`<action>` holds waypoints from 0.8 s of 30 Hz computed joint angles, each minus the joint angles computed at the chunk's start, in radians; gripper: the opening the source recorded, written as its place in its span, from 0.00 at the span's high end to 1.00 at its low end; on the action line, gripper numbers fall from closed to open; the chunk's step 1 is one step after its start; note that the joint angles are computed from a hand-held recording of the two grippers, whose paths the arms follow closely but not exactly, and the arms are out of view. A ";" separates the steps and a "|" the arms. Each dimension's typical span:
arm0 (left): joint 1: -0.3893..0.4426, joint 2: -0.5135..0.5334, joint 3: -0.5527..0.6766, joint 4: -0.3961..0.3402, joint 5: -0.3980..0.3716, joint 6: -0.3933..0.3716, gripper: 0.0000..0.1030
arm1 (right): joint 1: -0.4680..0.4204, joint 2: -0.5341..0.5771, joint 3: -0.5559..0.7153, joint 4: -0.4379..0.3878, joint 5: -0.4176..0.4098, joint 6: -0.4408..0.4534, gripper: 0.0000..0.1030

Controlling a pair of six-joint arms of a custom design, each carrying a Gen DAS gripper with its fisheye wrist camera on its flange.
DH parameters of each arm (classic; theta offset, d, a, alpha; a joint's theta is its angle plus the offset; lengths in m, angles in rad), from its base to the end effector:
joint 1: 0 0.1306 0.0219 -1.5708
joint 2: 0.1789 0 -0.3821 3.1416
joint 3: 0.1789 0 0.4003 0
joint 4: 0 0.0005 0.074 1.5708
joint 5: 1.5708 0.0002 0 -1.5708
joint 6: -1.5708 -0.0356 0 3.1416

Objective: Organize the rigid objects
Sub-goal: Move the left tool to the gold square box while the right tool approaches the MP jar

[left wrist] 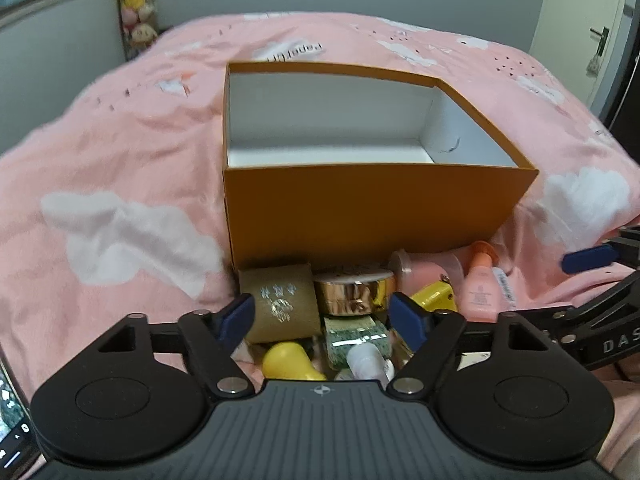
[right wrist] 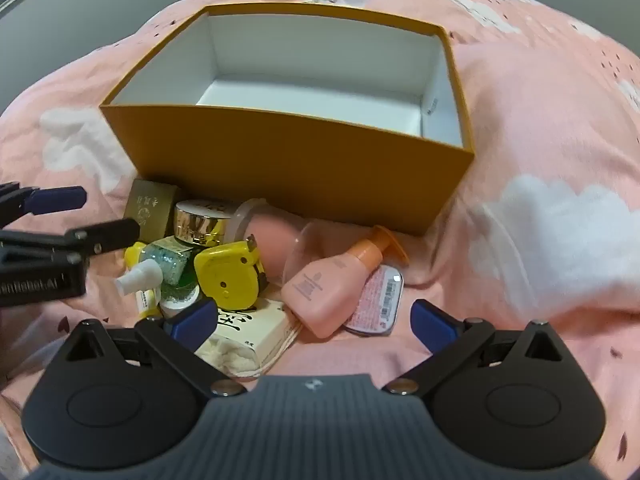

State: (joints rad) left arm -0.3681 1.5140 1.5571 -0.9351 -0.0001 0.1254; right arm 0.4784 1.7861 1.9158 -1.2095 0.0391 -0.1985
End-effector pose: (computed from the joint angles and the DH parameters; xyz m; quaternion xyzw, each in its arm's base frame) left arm 0.5009 -0.1937 0.4417 0.1141 0.9360 -0.0813 0.3228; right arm 0.5487 0.2824 0.4384 -0.1306 0.9610 0.0628 0.2355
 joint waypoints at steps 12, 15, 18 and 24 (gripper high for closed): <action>0.059 0.068 0.093 -0.109 0.061 0.075 0.27 | -0.009 0.120 0.185 -0.076 -0.068 0.090 0.15; 0.067 0.101 0.125 -0.142 0.073 0.080 0.25 | 0.005 0.170 0.250 -0.096 -0.073 0.143 0.17; 0.061 0.116 0.136 -0.141 0.050 0.070 0.22 | 0.017 0.263 0.384 -0.206 -0.067 0.204 0.27; 0.074 0.144 0.161 -0.154 0.055 0.093 0.19 | 0.032 0.397 0.585 -0.294 -0.056 0.272 0.36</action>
